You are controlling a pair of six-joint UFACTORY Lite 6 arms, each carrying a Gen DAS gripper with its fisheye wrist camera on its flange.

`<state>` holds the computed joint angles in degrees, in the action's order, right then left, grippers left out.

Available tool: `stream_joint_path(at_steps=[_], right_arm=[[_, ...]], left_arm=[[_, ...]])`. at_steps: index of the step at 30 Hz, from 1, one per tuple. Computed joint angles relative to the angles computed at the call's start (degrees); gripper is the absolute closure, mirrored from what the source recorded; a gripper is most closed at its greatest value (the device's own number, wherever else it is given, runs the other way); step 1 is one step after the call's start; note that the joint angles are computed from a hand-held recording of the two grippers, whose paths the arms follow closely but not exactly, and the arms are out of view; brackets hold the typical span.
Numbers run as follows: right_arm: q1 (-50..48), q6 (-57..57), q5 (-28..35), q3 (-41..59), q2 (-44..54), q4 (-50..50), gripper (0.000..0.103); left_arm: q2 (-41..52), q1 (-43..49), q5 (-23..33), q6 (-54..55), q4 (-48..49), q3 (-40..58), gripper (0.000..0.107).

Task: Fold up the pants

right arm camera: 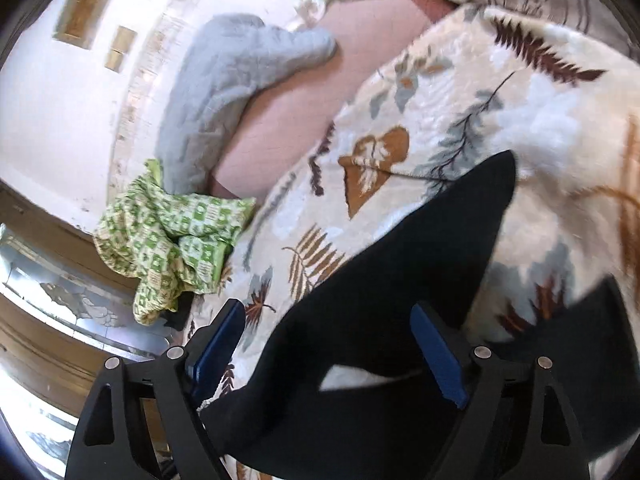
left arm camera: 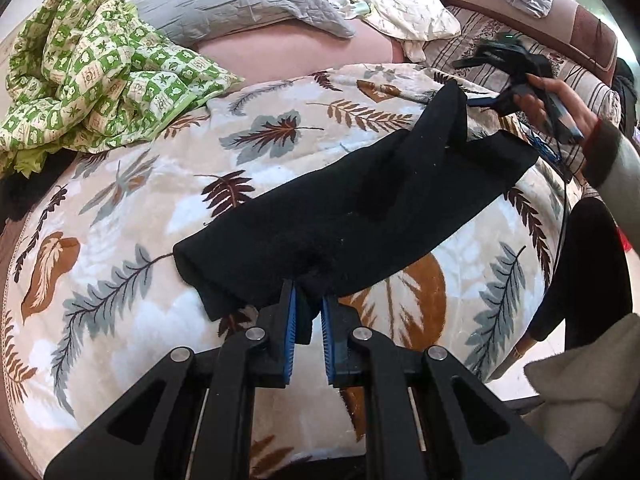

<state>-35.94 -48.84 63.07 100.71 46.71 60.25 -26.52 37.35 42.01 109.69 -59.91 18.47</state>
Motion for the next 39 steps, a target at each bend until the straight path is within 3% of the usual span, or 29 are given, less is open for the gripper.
stream_joint_path(at_steps=[2,4,6,7,11,15,17,20,23,28,32,34,35,36,37,38,39], right_arm=[[2.1,6.02,1.49,7.65,5.36,-4.41,0.018],[3.84,8.3,1.45,12.18,8.67,-8.77,0.036],[3.95,4.88,-0.33,9.13,6.83,-9.17,0.087],[3.42,2.76,-1.07,6.76,5.3,-7.98,0.093],[0.81,-5.31,-1.97,-1.14,-1.22,-2.2,0.096],[-1.83,-7.45,1.72,-0.13,-4.85,3.79,0.098],[-3.64,-10.57,2.73,-3.55,-8.72,7.36,0.099],[-8.81,-18.93,2.73,-15.46,-17.22,9.23,0.103],[-13.2,-24.9,-0.41,-25.26,-20.6,3.74,0.103],[-17.17,-27.39,-7.57,-31.83,-16.93,-3.04,0.103],[-16.37,-28.03,-12.05,-35.65,-19.44,-5.84,0.1],[-16.72,-30.44,-9.93,-37.43,-21.7,-5.2,0.096],[-16.52,-30.61,-7.38,-37.58,-22.15,-5.64,0.087],[-15.85,-30.73,-6.55,-38.53,-22.84,-5.56,0.059],[-15.08,-31.05,-6.1,-40.05,-24.19,-5.25,0.046],[-13.67,-32.09,-6.01,-42.81,-26.75,-4.37,0.04],[-11.51,-34.19,-6.15,-46.12,-29.49,-3.25,0.04]], left_arm=[[-0.06,0.1,-0.13,0.55,0.12,-0.3,0.098],[0.16,0.37,-0.01,0.95,0.05,-0.44,0.098],[0.96,0.78,0.24,1.45,-0.37,-0.05,0.098],[1.59,0.87,0.35,1.53,-0.56,0.41,0.098],[5.77,-2.51,-1.93,0.68,-4.05,5.16,0.098],[12.96,-9.92,-7.07,-1.49,-10.18,15.58,0.098],[16.34,-13.06,-11.81,-0.91,-15.11,20.24,0.098],[20.56,-12.11,-10.77,-1.84,-14.74,22.99,0.098],[19.65,-10.97,-12.23,5.51,-15.42,16.61,0.097],[22.75,-6.81,-15.55,14.12,-18.15,10.25,0.094],[23.07,-0.96,-11.53,9.22,-13.2,11.23,0.094],[23.04,1.21,-9.72,5.81,-10.48,12.46,0.091],[23.17,2.15,-8.9,4.32,-9.24,13.16,0.084],[23.13,3.26,-7.84,3.36,-8.43,13.54,0.08],[23.11,4.51,-6.43,2.42,-7.85,13.9,0.067],[23.29,5.39,-5.43,1.4,-7.39,14.28,0.05],[23.75,6.19,-4.44,0.05,-6.79,14.83,0.044]])
